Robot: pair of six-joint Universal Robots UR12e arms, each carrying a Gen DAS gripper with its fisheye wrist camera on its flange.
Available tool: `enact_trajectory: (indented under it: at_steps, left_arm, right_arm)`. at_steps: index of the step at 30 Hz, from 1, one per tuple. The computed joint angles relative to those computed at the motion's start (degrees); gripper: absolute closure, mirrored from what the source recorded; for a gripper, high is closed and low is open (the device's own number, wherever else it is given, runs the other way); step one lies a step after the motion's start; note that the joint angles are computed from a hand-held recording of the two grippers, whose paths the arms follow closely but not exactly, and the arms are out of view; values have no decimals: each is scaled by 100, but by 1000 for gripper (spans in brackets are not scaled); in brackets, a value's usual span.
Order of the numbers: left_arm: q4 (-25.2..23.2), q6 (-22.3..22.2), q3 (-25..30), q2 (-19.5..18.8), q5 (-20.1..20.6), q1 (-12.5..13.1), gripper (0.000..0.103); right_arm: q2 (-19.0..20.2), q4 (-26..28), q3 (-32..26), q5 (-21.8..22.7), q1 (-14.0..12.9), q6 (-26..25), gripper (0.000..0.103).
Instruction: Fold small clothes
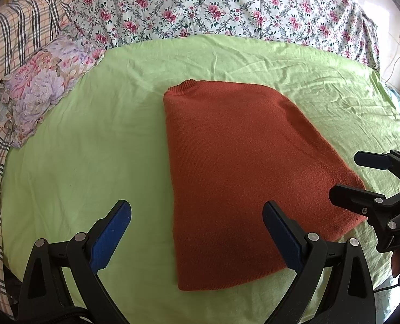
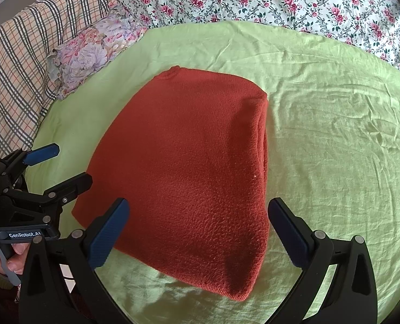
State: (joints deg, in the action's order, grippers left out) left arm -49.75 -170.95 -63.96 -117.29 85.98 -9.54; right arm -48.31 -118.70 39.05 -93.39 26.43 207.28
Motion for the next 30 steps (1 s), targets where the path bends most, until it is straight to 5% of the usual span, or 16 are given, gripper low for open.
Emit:
enact_trajectory:
  at_steps: [30]
  left_arm:
    - [46, -5, -15, 8, 24, -23, 5]
  right_arm:
    - [21, 42, -81, -24, 13, 49, 1]
